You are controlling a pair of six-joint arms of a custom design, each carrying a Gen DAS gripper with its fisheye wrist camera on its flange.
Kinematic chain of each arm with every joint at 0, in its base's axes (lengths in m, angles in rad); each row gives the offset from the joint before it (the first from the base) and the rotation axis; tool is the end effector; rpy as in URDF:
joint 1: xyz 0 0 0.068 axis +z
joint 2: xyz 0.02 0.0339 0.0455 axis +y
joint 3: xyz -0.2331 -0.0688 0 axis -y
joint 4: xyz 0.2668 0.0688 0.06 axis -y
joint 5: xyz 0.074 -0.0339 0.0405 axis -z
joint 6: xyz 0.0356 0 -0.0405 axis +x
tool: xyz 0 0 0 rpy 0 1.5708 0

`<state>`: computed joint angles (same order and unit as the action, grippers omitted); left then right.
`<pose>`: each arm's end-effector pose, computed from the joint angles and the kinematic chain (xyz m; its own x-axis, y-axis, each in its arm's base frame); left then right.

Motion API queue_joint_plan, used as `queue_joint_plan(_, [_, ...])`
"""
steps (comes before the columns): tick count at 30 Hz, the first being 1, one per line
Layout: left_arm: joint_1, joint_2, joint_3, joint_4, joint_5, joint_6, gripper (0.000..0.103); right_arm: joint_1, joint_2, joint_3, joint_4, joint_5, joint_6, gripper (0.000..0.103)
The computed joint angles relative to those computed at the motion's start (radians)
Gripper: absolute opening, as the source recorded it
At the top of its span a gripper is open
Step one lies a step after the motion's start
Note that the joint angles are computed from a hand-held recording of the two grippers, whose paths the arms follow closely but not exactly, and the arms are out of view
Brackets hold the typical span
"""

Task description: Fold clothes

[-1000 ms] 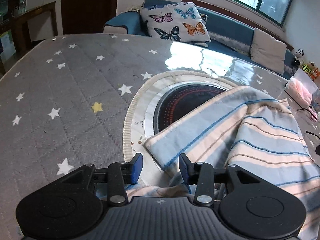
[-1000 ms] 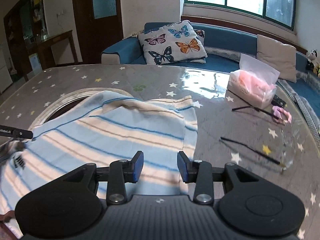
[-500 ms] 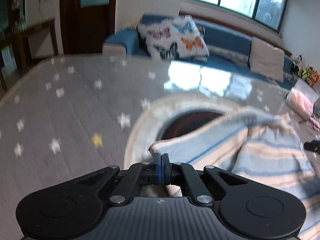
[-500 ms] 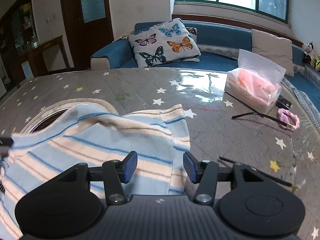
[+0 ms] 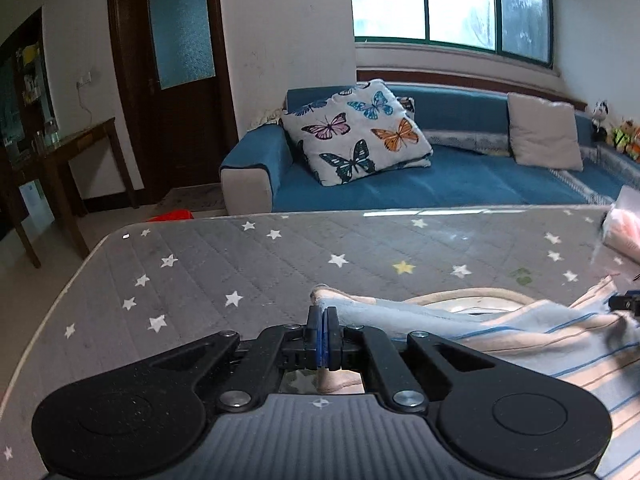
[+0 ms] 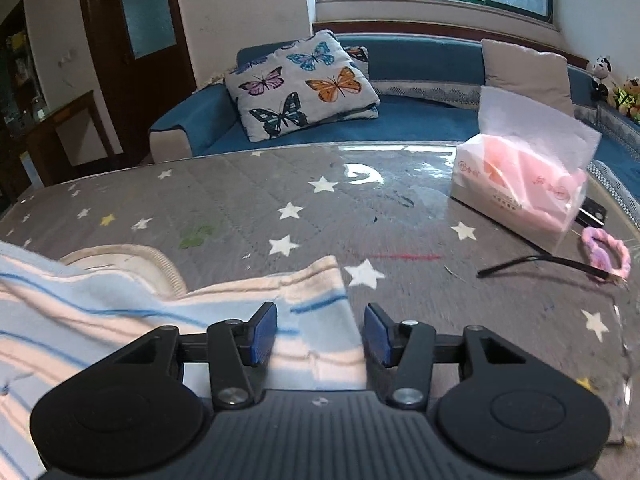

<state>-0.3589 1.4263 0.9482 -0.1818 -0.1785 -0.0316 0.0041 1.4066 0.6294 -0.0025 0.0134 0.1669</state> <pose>0.3178 -0.1125 0.2078 -0.5805 0.1846 -0.7931 0.1961 0.9770 0.0838 0.2921 0.0007 0.1221 -0.6924 0.1633 -0.7028 0.1222 0.9865 0.1088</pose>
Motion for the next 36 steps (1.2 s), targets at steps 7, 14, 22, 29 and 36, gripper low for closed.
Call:
queue_joint_plan(7, [0.028, 0.103, 0.048, 0.021, -0.011, 0.021, 0.001, -0.004, 0.144, 0.098, 0.030, -0.022, -0.009, 0.003])
queue_joint_plan(14, [0.061, 0.211, 0.094, 0.060, -0.076, 0.026, 0.001, 0.024, 0.207, 0.141, 0.117, 0.085, 0.044, 0.005])
queue_joint_plan(22, [0.123, 0.113, 0.002, -0.007, 0.000, 0.005, 0.009, 0.007, 0.108, 0.109, 0.020, 0.048, 0.027, 0.031])
queue_joint_plan(29, [0.156, -0.227, -0.289, -0.081, 0.053, 0.047, 0.052, 0.048, -0.175, -0.017, -0.148, 0.027, -0.027, 0.046])
queue_joint_plan(36, [0.248, -0.574, -0.501, -0.271, 0.145, 0.029, 0.064, 0.144, -0.583, -0.196, -0.393, 0.074, -0.009, 0.068])
